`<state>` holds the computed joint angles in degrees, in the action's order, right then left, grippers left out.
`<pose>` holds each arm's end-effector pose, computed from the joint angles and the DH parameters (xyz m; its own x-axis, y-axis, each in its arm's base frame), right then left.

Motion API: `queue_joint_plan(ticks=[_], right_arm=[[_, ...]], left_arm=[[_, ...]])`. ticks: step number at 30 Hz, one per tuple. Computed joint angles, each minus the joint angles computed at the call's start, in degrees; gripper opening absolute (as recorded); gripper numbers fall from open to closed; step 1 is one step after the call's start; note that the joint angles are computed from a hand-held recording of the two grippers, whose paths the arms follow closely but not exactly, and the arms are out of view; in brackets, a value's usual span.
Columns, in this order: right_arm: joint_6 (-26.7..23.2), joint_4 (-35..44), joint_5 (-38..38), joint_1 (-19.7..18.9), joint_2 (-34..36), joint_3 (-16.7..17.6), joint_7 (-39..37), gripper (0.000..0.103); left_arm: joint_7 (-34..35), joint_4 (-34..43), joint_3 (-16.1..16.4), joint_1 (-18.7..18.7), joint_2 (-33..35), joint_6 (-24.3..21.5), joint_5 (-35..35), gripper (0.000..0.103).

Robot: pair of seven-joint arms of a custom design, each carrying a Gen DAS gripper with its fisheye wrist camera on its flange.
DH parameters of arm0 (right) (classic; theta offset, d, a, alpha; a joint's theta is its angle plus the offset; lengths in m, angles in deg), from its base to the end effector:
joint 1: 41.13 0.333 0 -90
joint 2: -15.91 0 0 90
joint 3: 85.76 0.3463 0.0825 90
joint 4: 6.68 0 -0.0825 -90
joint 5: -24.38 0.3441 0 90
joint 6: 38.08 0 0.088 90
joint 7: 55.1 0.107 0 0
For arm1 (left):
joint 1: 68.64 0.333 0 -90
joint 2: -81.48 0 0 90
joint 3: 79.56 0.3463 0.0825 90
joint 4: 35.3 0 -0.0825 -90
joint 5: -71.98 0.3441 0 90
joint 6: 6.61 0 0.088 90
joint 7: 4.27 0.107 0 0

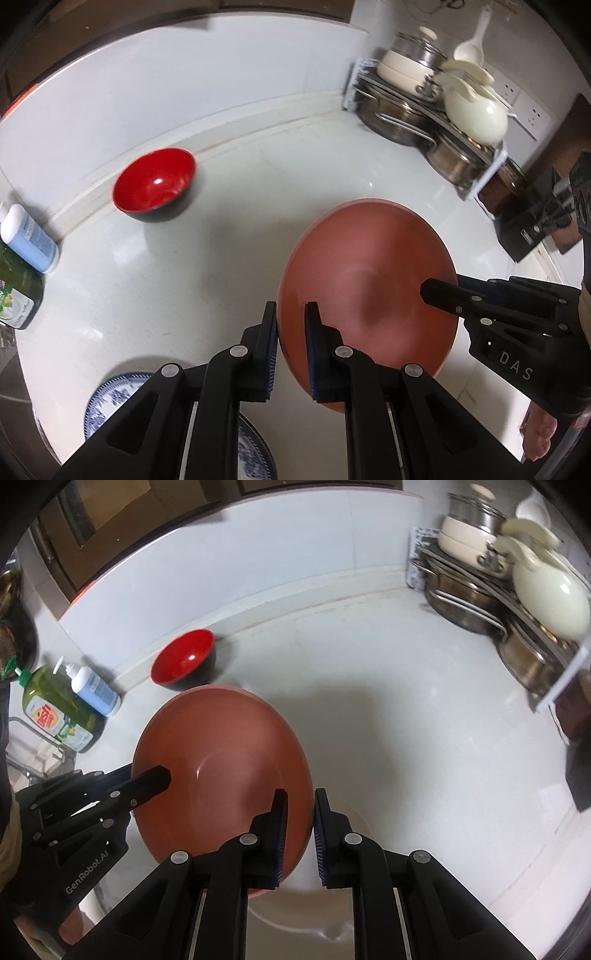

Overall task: Organize plates and bowls
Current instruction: 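Carry the pink bowl with both grippers and lower it into the cream bowl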

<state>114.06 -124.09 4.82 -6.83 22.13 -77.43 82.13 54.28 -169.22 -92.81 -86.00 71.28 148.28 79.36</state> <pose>0.4218 0.3968 0.4939 0.2116 -0.9667 -0.1439 -0.8624 -0.1154 -0.4930 0.4108 -0.2549 0.5172 -0.1307 -0.9819 0.1369 -0.8620 0.0444 -0.5050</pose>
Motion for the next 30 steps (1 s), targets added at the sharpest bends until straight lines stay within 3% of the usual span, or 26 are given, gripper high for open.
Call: queue_joint_plan(ticks=[16,30], right_arm=[[0.5,-8.6,3.0,-2.7,-4.8,1.7,2.1,0.015],[1.6,-10.4,9.6,-3.6,-3.8,1.8,-2.3,0.015]], left_arm=[[4.0,0.7,-0.8,-2.8,2.9,-1.6,-5.6,0.015],[4.4,2.5,-1.7,-2.7,6.3,-4.0,-7.9,0.020]])
